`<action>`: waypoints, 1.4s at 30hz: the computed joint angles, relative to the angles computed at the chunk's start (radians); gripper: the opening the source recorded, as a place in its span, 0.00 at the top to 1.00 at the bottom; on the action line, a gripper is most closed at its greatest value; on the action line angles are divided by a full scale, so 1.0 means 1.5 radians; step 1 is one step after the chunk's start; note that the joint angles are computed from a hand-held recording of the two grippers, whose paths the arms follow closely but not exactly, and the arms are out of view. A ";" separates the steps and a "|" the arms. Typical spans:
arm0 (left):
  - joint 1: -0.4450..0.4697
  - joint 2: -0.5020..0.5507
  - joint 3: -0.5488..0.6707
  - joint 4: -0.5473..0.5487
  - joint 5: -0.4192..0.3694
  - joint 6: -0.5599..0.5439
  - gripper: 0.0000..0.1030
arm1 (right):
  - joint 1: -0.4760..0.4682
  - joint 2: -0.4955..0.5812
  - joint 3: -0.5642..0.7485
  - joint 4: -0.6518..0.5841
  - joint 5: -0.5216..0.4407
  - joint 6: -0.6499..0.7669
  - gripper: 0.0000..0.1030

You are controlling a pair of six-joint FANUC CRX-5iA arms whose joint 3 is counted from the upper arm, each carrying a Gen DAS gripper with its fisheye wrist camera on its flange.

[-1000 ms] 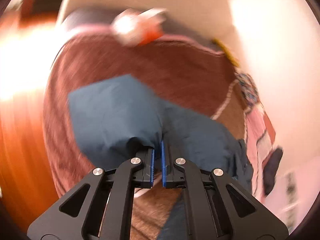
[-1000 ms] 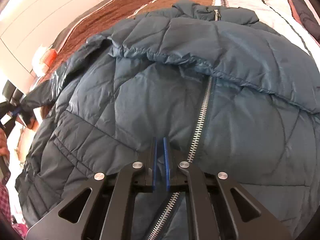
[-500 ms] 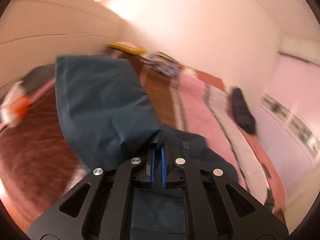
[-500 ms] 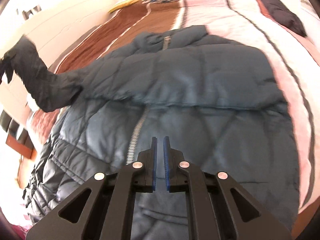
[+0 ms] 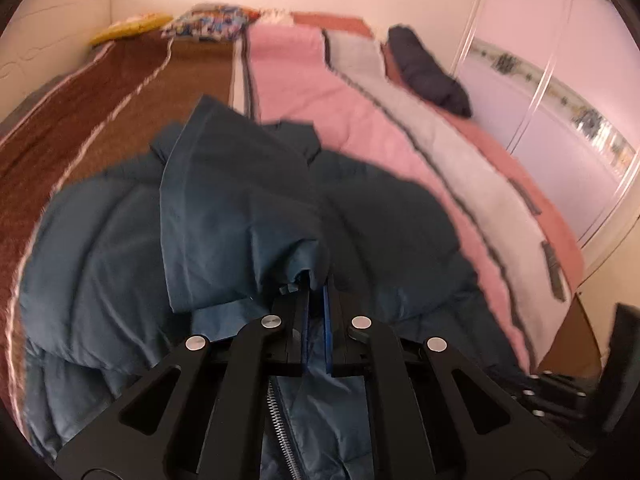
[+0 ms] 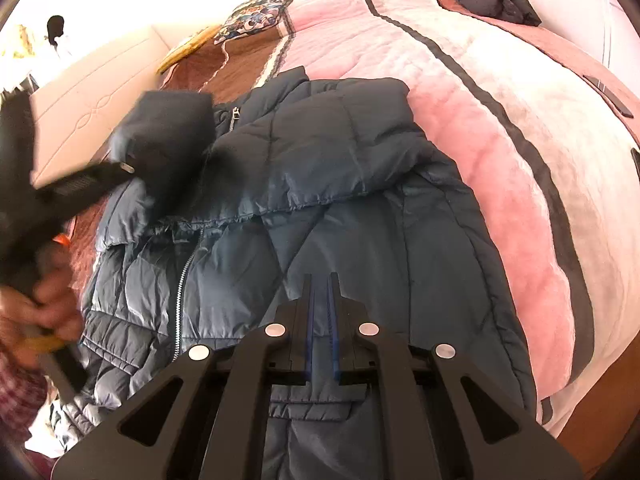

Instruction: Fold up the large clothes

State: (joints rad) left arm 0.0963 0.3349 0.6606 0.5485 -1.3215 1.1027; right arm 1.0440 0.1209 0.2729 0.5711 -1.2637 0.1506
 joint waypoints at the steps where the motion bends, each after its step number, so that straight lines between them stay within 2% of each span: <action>1: -0.001 0.014 0.016 -0.001 -0.027 0.005 0.89 | -0.001 -0.001 -0.001 -0.002 0.003 -0.001 0.92; 2: -0.005 0.009 0.005 -0.002 -0.045 0.006 0.84 | -0.001 0.000 0.000 -0.004 0.004 0.000 0.92; 3: -0.004 0.018 0.017 0.000 -0.068 0.008 0.70 | -0.001 0.001 0.002 -0.005 0.004 0.002 0.92; 4: -0.004 0.019 0.015 0.004 -0.081 0.005 0.52 | 0.000 0.000 0.000 -0.006 0.006 0.004 0.92; 6: -0.002 0.005 -0.003 0.005 -0.093 -0.018 0.44 | -0.001 0.001 0.002 -0.012 0.009 0.011 0.92; 12: 0.033 -0.026 -0.056 0.054 -0.102 -0.051 0.41 | -0.006 0.016 0.026 -0.041 0.016 0.037 0.92; 19: 0.095 -0.085 -0.135 0.079 -0.068 -0.060 0.41 | -0.041 0.033 0.063 -0.125 0.070 0.066 0.92; 23: 0.138 -0.129 -0.185 0.067 -0.041 -0.076 0.41 | -0.075 0.040 0.080 -0.181 0.098 0.042 0.92; 28: 0.186 -0.152 -0.219 0.073 -0.052 -0.072 0.41 | -0.108 0.046 0.088 -0.218 0.151 0.003 0.92; 31: 0.207 -0.162 -0.236 0.077 -0.051 -0.070 0.41 | -0.118 0.060 0.117 -0.248 0.150 0.026 0.92; 35: 0.226 -0.170 -0.251 0.081 -0.057 -0.073 0.41 | -0.114 0.072 0.142 -0.246 0.129 0.049 0.92; 36: 0.229 -0.173 -0.256 0.083 -0.057 -0.076 0.41 | -0.114 0.068 0.140 -0.252 0.133 0.056 0.89; 37: 0.232 -0.175 -0.259 0.085 -0.058 -0.079 0.41 | -0.114 0.062 0.131 -0.249 0.141 0.053 0.53; 38: 0.235 -0.176 -0.262 0.086 -0.059 -0.080 0.41 | -0.111 0.056 0.120 -0.237 0.147 0.040 0.33; 39: 0.236 -0.178 -0.265 0.087 -0.060 -0.081 0.41 | -0.103 0.044 0.092 -0.198 0.164 0.006 0.22; 40: 0.237 -0.179 -0.268 0.087 -0.059 -0.081 0.41 | -0.095 0.032 0.068 -0.154 0.174 -0.024 0.22; 42: 0.238 -0.182 -0.272 0.087 -0.058 -0.082 0.41 | -0.094 0.034 0.073 -0.146 0.160 -0.023 0.22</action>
